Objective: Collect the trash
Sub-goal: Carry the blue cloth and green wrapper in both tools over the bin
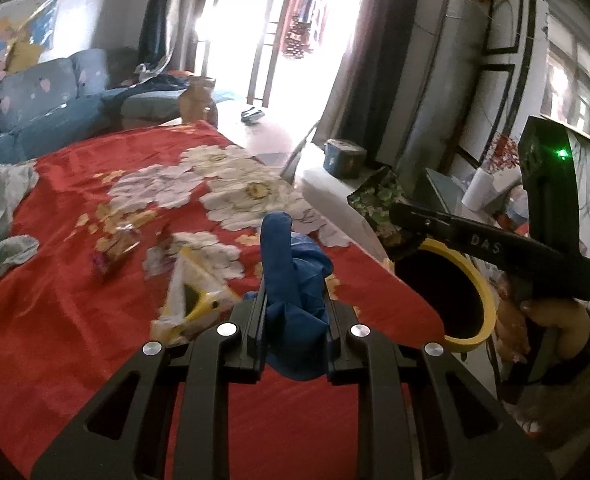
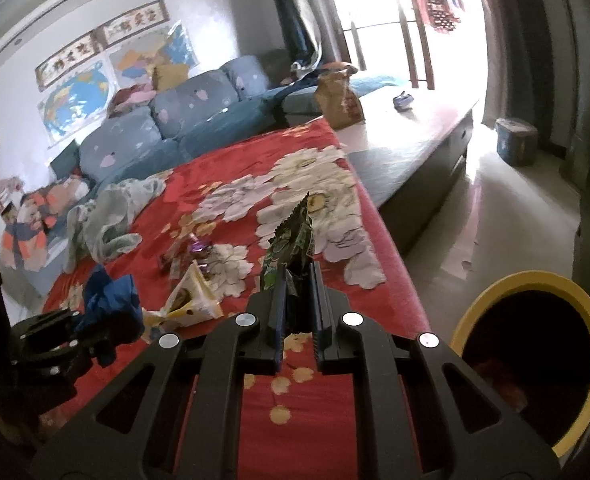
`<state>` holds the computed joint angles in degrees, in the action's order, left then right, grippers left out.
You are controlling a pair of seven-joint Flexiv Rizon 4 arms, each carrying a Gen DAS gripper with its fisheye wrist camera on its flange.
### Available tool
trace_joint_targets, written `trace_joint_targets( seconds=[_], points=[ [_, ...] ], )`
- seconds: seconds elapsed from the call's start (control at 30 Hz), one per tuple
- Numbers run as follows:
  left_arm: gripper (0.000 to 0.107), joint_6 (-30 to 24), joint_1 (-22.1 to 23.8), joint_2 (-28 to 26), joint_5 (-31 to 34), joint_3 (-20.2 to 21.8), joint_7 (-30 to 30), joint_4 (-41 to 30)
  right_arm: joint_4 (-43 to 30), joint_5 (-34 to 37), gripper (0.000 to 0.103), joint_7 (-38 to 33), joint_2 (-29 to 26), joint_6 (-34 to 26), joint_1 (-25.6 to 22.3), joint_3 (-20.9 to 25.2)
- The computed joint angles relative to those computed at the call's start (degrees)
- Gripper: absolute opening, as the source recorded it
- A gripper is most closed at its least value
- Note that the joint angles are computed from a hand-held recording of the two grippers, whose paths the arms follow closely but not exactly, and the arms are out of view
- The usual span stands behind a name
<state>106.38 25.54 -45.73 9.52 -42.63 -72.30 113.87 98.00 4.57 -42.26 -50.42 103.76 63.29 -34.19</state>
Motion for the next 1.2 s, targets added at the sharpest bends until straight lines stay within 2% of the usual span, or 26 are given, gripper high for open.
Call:
trace_joint_targets(
  seconds=[0.27,0.47,0.77,1.2],
  points=[
    [0.020,-1.8,-3.3,-1.0,-0.7,-0.1,2.6,-2.4,3.5,3.6,0.007,1.3,0.3,1.2,1.9,-3.0],
    [0.020,-3.4,-4.5,-3.2,-1.3,-2.1,5.6,-4.4,5.8,5.9,0.007,2.8,0.3,1.2,3.4,-5.3],
    [0.020,-4.9,-7.8,-5.0,-3.5,-3.1,9.6,-6.6,10.9,9.0,0.007,6.5,-0.8,1.0,7.9,-11.7],
    [0.020,-7.8,-14.8,-5.8,-7.4,-0.4,14.6,-11.3,16.1,12.4,0.007,11.2,-2.0,2.6,8.9,-14.0]
  ],
)
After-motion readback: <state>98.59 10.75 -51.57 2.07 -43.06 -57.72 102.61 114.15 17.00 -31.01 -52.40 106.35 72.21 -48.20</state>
